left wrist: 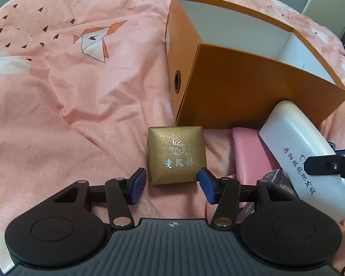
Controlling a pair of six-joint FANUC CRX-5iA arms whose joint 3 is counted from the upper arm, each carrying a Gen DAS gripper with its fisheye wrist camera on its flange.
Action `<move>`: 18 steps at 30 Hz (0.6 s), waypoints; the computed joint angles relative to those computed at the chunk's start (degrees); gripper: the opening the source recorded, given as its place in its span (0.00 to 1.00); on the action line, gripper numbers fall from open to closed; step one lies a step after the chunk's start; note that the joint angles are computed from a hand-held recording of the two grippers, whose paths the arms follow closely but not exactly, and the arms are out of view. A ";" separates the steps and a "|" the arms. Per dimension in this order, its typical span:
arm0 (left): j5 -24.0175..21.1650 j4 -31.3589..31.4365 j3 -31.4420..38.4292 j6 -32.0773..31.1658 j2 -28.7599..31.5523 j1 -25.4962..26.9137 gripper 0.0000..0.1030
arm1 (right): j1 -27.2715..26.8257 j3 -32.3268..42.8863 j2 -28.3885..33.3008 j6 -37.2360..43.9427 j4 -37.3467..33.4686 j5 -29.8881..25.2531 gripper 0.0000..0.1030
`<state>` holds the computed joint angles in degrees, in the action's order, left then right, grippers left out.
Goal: Organize objects
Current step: 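Grasp the small gold box with the left tool while the right tool lifts the white case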
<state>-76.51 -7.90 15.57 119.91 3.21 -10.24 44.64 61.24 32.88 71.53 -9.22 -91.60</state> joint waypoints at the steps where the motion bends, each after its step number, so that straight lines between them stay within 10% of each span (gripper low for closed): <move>1: 0.14 0.16 0.06 -0.01 0.17 -0.01 0.62 | -0.04 0.94 0.62 0.53 -0.06 -0.56 0.33; 18: -0.53 -1.91 1.58 -0.85 2.03 -0.95 0.67 | -1.84 14.28 8.71 1.97 -4.21 -8.12 0.31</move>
